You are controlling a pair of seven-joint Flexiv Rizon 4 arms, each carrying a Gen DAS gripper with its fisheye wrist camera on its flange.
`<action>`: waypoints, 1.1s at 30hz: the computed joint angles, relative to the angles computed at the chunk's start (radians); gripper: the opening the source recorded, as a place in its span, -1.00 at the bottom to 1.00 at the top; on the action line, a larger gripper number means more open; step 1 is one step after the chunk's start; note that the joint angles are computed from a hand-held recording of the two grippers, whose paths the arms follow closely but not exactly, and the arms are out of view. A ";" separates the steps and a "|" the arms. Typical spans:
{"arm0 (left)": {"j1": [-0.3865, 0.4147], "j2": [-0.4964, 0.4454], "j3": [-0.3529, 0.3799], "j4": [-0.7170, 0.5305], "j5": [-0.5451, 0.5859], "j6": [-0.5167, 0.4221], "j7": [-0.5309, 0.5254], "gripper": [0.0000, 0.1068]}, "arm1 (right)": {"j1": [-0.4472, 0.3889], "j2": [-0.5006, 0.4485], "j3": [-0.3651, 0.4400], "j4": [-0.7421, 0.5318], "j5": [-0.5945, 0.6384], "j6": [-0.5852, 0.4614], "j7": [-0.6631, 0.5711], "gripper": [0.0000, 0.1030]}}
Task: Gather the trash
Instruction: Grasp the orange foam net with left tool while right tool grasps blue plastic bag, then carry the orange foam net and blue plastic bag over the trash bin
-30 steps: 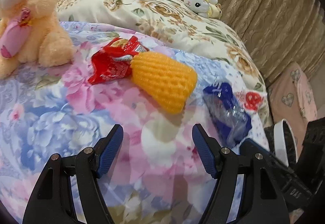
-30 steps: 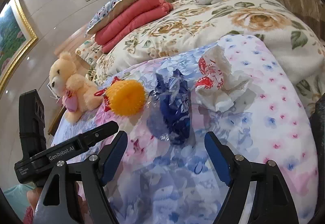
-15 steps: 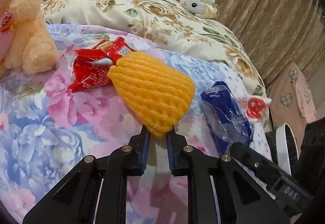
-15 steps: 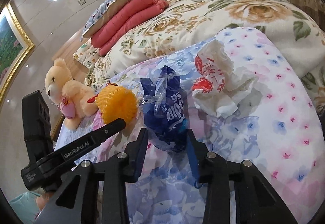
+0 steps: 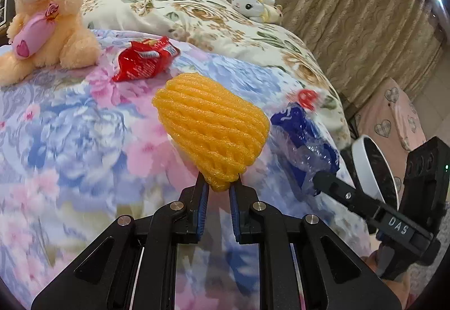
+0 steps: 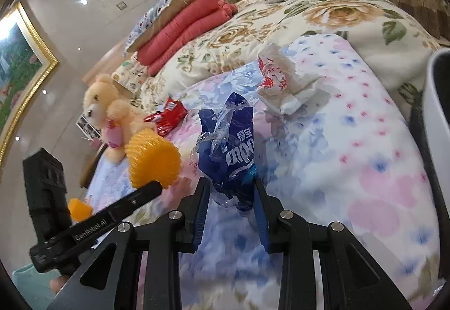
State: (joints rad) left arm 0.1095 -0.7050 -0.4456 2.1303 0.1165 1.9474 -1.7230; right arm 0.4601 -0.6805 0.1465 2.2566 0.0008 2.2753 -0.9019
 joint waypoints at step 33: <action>-0.124 0.062 -0.026 0.068 0.041 -0.003 0.019 -0.76 | 0.080 0.092 0.010 0.259 0.254 0.235 -0.056 -0.40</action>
State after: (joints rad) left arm -0.0145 -0.6426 -0.4712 2.1988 0.1572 1.9445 -1.7042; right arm 0.5401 -0.5885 0.1565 2.5160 0.2546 2.5104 -0.9580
